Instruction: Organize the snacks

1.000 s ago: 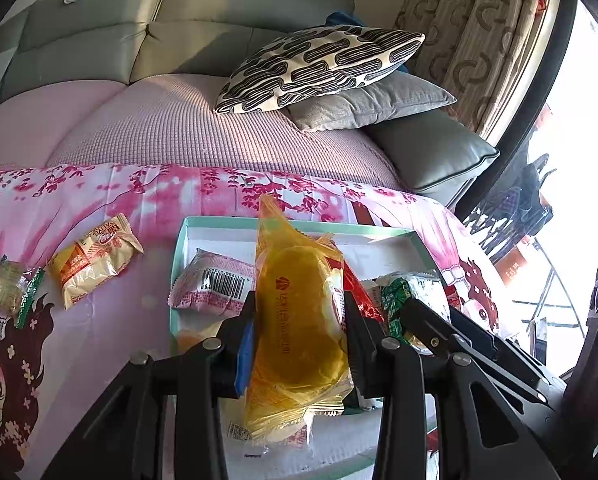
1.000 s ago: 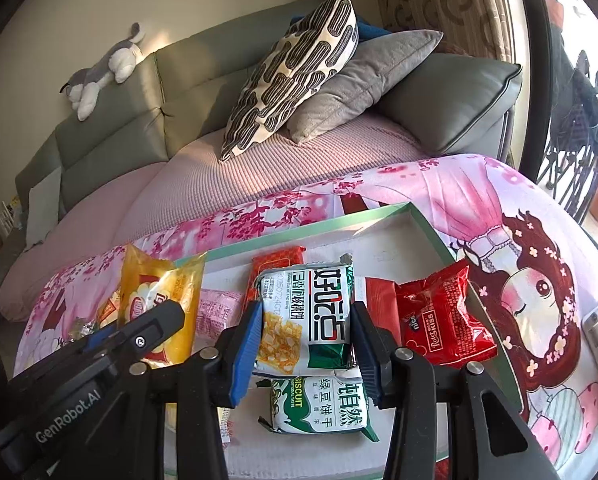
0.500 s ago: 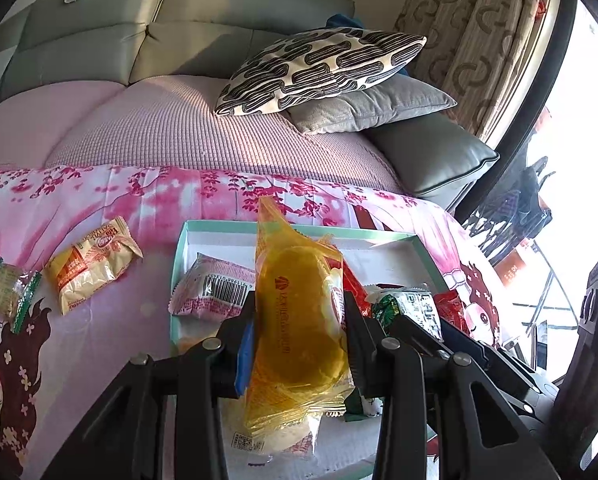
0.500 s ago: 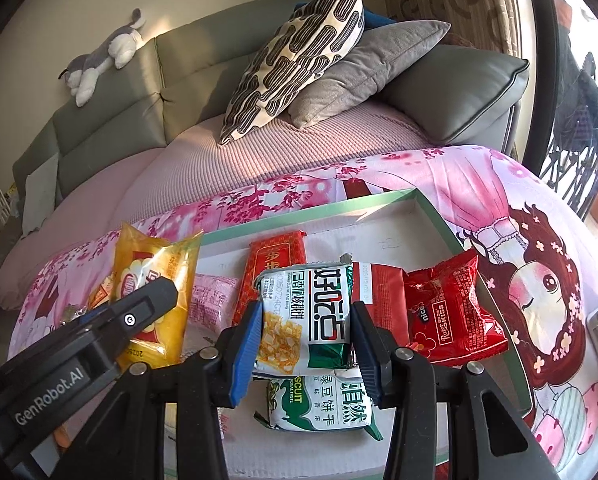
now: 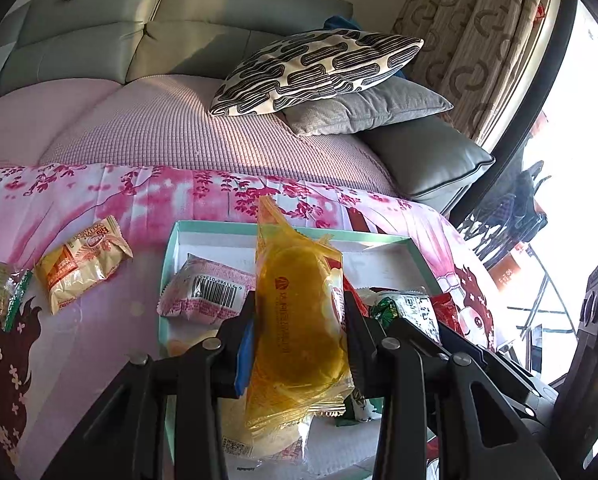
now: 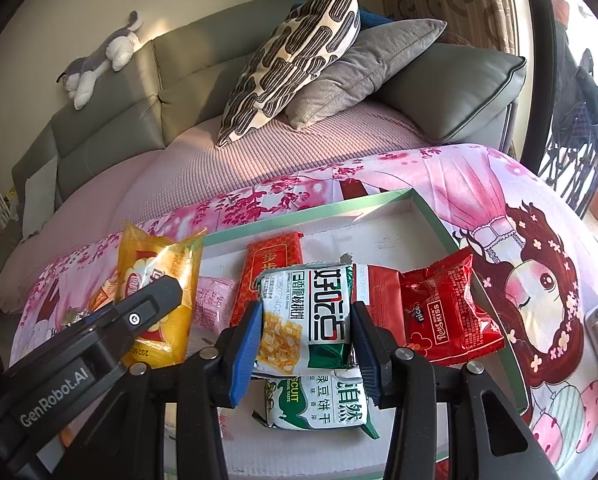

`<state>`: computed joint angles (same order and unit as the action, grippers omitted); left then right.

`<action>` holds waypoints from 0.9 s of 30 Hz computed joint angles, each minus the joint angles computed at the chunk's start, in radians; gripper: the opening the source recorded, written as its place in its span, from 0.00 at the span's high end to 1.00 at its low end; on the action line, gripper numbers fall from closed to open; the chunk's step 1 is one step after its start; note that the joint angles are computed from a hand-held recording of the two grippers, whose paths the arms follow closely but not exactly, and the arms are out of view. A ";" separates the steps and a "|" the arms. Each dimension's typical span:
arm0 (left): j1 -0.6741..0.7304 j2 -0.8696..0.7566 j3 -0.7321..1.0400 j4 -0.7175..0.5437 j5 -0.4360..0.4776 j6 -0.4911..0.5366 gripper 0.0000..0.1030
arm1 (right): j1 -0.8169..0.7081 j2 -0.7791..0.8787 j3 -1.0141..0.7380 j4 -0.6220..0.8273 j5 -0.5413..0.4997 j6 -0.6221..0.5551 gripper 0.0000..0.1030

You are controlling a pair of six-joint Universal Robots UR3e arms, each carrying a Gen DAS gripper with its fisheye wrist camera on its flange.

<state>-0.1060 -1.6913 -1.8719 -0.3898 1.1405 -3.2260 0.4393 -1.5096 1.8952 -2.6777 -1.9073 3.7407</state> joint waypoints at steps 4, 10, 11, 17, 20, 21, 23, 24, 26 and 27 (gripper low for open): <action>-0.013 -0.028 0.025 0.000 -0.003 -0.009 0.61 | -0.007 -0.007 0.008 0.001 0.006 0.001 0.54; -0.024 -0.063 0.048 -0.001 -0.012 -0.023 0.61 | -0.015 -0.012 0.016 0.001 0.006 -0.003 0.54; -0.024 -0.065 0.049 -0.007 -0.012 -0.022 0.61 | -0.015 -0.009 0.014 0.002 0.004 -0.005 0.54; -0.020 -0.056 0.055 -0.047 -0.004 -0.014 0.49 | -0.010 -0.002 0.007 0.006 -0.003 -0.012 0.54; -0.014 -0.044 0.050 -0.062 -0.005 -0.007 0.47 | -0.015 -0.006 0.014 -0.001 0.005 -0.010 0.54; -0.014 -0.043 0.052 -0.068 0.000 -0.006 0.47 | -0.016 -0.007 0.016 -0.003 0.006 -0.011 0.53; -0.010 -0.036 0.055 -0.085 0.005 -0.004 0.47 | -0.016 -0.006 0.015 -0.002 0.006 -0.013 0.53; -0.004 -0.030 0.053 -0.091 0.002 -0.001 0.47 | -0.016 -0.007 0.015 -0.001 0.006 -0.013 0.53; 0.002 -0.017 0.053 -0.106 0.008 -0.001 0.47 | -0.016 -0.007 0.015 -0.002 0.007 -0.014 0.53; 0.005 -0.011 0.050 -0.110 0.010 0.000 0.47 | -0.016 -0.006 0.014 -0.001 0.006 -0.014 0.53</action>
